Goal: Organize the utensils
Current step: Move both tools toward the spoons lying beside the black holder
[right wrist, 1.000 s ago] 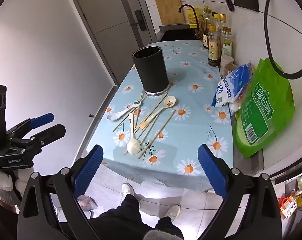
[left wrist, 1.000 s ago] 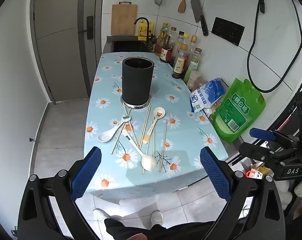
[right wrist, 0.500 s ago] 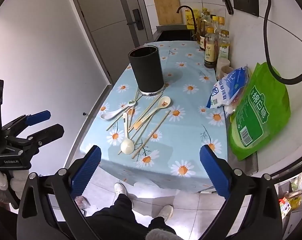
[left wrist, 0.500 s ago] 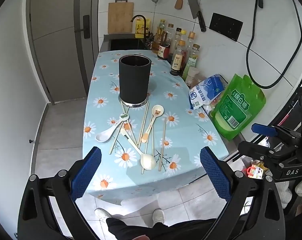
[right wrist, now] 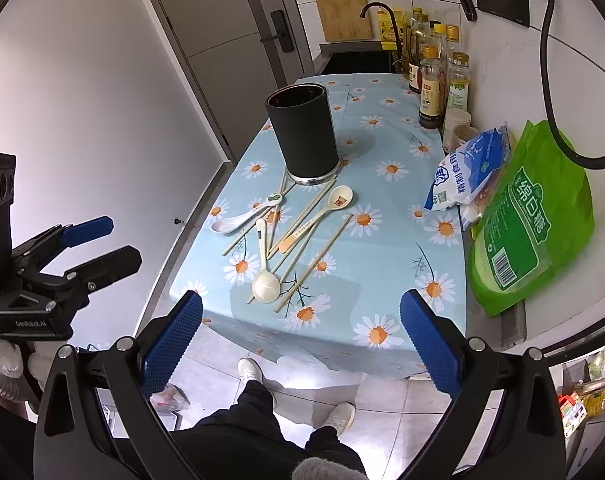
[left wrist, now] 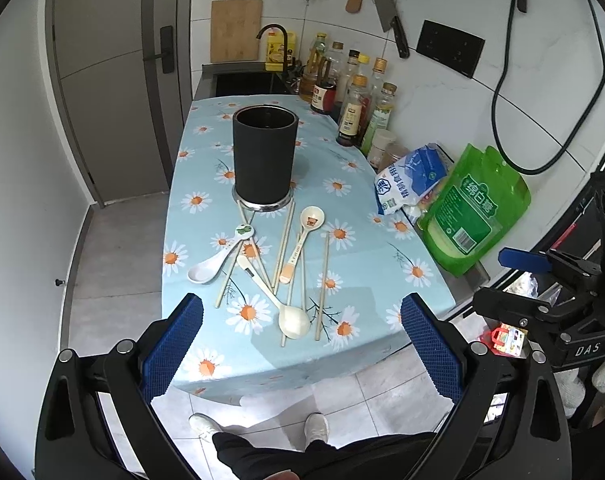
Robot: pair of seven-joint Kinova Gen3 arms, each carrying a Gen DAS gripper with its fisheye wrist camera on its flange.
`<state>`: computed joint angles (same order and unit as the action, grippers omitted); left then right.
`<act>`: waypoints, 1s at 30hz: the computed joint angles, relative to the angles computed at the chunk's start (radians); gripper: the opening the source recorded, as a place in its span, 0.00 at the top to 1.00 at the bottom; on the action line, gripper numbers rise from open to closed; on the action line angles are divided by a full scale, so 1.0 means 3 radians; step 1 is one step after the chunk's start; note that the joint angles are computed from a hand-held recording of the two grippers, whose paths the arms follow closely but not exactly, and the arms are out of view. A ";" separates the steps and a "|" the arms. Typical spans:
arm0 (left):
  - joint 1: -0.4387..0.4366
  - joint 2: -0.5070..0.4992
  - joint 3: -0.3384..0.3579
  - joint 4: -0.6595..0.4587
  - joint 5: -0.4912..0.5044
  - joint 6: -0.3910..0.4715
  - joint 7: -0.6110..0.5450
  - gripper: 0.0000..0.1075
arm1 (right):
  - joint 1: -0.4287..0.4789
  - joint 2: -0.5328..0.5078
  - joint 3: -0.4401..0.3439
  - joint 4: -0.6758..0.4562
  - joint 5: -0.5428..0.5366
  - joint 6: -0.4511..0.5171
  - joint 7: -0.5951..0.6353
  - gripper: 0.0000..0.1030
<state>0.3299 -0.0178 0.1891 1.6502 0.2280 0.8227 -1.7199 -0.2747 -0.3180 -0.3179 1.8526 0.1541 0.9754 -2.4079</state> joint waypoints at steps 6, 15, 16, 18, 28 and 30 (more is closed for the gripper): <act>-0.0005 0.0004 -0.0008 -0.0006 0.0019 -0.0028 -0.0001 0.10 | 0.0038 -0.0006 -0.0017 0.0022 0.0047 -0.0011 -0.0089 0.05; 0.0003 0.0029 0.0000 -0.0014 0.0035 -0.0026 -0.0004 0.10 | 0.0028 0.0050 -0.0041 -0.0028 0.0158 0.0093 -0.0120 0.05; -0.0001 0.0033 -0.0006 -0.0016 0.0060 -0.0020 -0.0019 0.10 | 0.0021 0.0049 -0.0028 -0.0027 0.0151 0.0096 -0.0120 0.05; -0.0001 0.0043 -0.0003 -0.0030 0.0057 -0.0007 -0.0019 0.10 | 0.0015 0.0039 -0.0006 -0.0020 0.0138 0.0099 -0.0123 0.05; -0.0021 0.0055 -0.0016 -0.0035 0.0138 0.0055 -0.0105 0.10 | 0.0047 0.0005 -0.0089 -0.0002 0.0213 0.0138 -0.0329 0.05; -0.0028 0.0042 -0.0021 -0.0016 0.0170 0.0052 -0.0122 0.10 | 0.0028 0.0008 -0.0089 -0.0010 0.0212 0.0152 -0.0321 0.05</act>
<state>0.3214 -0.0051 0.1828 1.6455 0.2790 0.8385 -1.7566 -0.2663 -0.3155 -0.3446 1.8495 0.2177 1.0209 -2.5041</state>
